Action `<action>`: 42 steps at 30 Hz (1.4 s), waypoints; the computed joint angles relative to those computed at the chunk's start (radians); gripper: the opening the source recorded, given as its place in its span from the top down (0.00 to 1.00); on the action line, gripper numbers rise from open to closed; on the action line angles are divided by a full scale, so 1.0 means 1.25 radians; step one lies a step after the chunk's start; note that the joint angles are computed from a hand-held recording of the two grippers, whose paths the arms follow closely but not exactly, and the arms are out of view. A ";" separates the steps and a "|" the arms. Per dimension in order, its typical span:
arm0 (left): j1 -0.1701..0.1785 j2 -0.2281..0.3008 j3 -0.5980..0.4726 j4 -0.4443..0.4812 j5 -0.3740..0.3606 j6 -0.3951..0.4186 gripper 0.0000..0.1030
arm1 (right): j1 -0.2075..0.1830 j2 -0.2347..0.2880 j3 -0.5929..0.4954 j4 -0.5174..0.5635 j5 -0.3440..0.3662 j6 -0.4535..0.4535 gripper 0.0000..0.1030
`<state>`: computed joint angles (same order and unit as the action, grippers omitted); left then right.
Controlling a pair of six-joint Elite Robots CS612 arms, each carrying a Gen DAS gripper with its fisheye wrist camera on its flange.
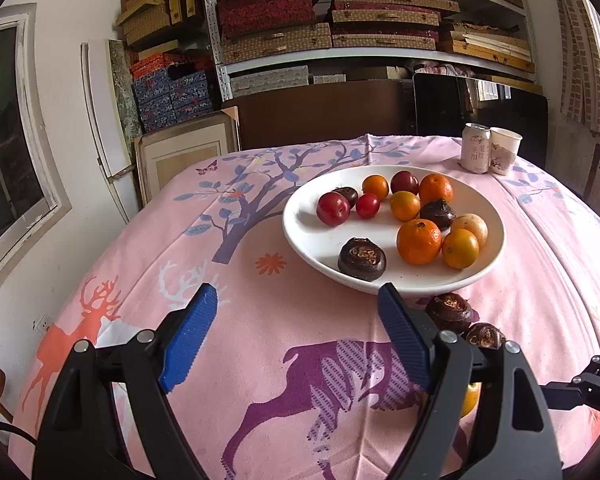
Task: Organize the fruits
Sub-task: 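Grasp a small orange with the left tool while the right tool grasps a dark fruit, then place the small orange and dark fruit on the plate, opening both tools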
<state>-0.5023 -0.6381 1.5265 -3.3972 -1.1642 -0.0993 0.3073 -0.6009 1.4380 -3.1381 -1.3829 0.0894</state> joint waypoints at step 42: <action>0.028 0.008 -0.104 0.126 -0.289 0.071 0.69 | -0.051 0.011 -0.080 -0.114 -0.028 0.198 0.60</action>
<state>-0.4676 -0.6281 1.3970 -3.2392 -1.5249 -0.0108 0.2430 -0.5866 1.3377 -3.2812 -1.4173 0.3367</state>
